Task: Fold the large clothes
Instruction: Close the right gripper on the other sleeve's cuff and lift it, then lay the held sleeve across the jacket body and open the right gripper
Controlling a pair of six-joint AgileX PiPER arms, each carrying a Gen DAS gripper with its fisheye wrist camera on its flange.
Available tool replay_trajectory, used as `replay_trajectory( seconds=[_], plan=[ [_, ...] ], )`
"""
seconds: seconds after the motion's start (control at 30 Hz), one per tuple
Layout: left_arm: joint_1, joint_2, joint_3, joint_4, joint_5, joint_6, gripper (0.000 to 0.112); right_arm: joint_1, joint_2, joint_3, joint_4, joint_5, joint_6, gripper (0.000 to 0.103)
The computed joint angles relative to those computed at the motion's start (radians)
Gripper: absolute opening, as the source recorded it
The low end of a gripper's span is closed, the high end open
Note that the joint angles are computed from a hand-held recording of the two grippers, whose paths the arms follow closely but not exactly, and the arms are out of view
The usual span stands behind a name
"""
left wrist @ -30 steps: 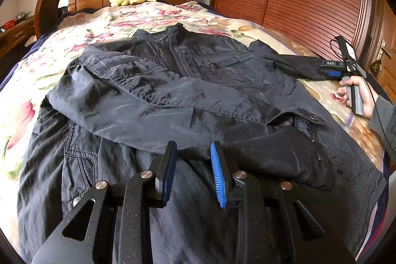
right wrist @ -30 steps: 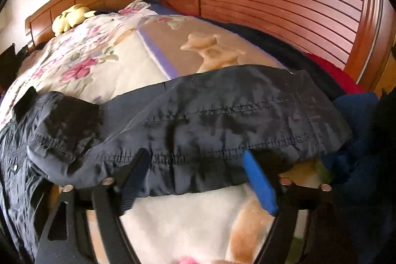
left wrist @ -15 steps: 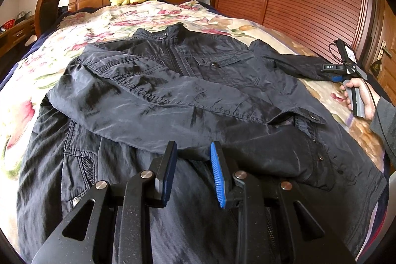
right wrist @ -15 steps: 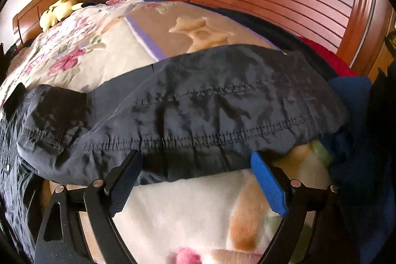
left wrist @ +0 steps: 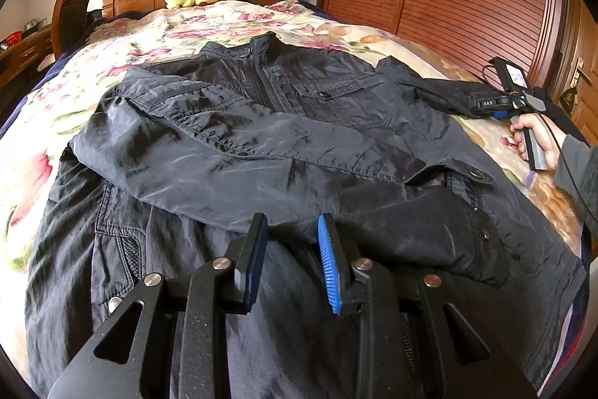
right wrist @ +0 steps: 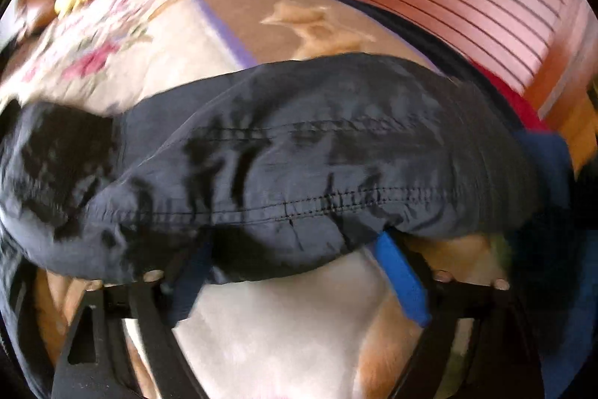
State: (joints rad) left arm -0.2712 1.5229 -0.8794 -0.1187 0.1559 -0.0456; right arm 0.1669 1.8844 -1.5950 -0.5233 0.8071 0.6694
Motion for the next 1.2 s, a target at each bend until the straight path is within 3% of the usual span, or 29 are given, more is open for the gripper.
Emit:
replay_trajectory(
  seconds=[0.03, 0.1, 0.33, 0.5, 0.73, 0.9, 1.2],
  plan=[
    [0.001, -0.001, 0.001, -0.007, -0.001, 0.008, 0.029, 0.004, 0.009, -0.022, 0.017, 0.012, -0.042, 0.040],
    [-0.001, 0.001, -0.001, 0.007, 0.000, -0.007, 0.029, 0.021, 0.026, -0.064, 0.060, 0.032, -0.129, 0.004],
    [-0.011, -0.019, 0.008, 0.026, -0.002, -0.012, 0.029, 0.122, -0.053, -0.066, -0.020, 0.048, -0.121, 0.004],
    [-0.002, -0.070, 0.016, -0.137, 0.027, 0.169, 0.029, 0.217, -0.129, -0.117, -0.070, 0.112, -0.119, 0.004],
    [0.033, -0.153, 0.023, -0.229, 0.101, 0.302, 0.029, 0.431, -0.186, -0.203, -0.177, 0.241, -0.095, 0.004],
    [0.083, -0.191, 0.020, -0.339, 0.161, 0.412, 0.029, 0.612, -0.171, -0.287, -0.233, 0.315, -0.082, 0.004],
    [0.166, -0.250, 0.051, -0.337, 0.200, 0.448, 0.029, 0.834, -0.100, -0.363, -0.186, 0.311, -0.076, 0.004]
  ],
)
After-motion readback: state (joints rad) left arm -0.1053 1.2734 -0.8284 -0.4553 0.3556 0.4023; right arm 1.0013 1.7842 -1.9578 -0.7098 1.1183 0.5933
